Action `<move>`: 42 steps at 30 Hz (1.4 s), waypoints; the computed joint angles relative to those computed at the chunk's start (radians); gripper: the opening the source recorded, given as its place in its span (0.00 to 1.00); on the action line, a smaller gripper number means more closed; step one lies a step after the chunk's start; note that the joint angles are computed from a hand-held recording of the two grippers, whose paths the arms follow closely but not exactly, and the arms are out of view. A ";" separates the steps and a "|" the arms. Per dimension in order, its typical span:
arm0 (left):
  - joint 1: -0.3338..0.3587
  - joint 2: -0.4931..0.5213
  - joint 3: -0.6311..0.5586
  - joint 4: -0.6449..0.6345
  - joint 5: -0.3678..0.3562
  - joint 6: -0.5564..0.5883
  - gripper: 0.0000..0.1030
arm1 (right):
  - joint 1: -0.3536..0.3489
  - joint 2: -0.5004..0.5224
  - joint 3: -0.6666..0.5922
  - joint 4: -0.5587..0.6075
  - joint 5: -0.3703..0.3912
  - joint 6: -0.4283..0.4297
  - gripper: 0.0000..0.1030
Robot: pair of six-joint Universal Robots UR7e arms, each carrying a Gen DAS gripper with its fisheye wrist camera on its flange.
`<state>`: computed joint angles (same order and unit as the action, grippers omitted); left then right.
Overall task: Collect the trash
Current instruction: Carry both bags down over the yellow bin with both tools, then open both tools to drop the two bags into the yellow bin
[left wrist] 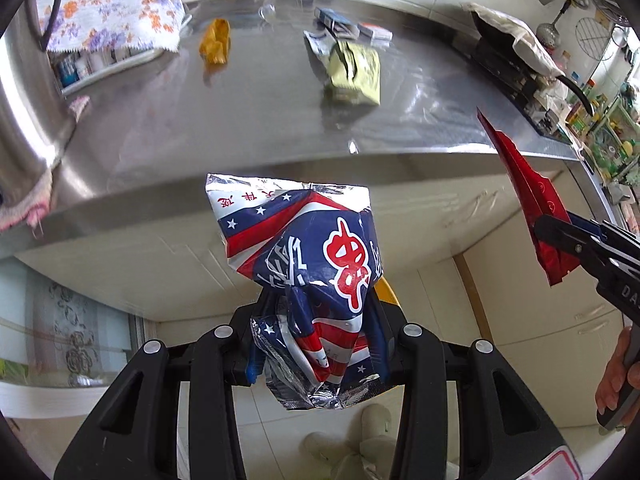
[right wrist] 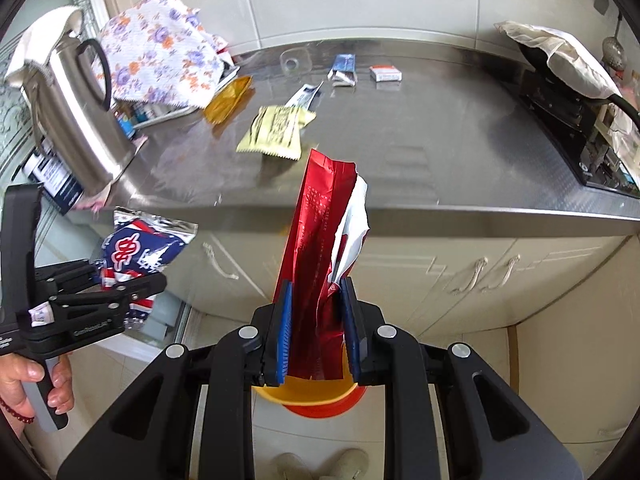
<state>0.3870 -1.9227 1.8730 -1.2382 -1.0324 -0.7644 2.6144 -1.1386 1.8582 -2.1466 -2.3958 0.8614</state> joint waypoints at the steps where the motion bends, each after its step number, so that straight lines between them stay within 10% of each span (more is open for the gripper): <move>1: -0.001 -0.006 0.013 -0.001 -0.010 -0.006 0.39 | 0.003 -0.002 0.010 -0.002 0.013 0.002 0.24; 9: 0.024 -0.038 0.142 -0.050 -0.095 0.001 0.39 | -0.029 -0.023 0.132 -0.098 0.161 -0.052 0.24; 20: 0.197 -0.018 0.310 -0.174 -0.162 0.196 0.39 | -0.261 0.031 0.350 -0.365 0.403 -0.260 0.24; 30: 0.356 0.099 0.409 -0.303 -0.152 0.292 0.39 | -0.437 0.161 0.385 -0.497 0.436 -0.386 0.25; 42: 0.402 0.154 0.428 -0.368 -0.154 0.284 0.40 | -0.476 0.167 0.387 -0.515 0.472 -0.408 0.32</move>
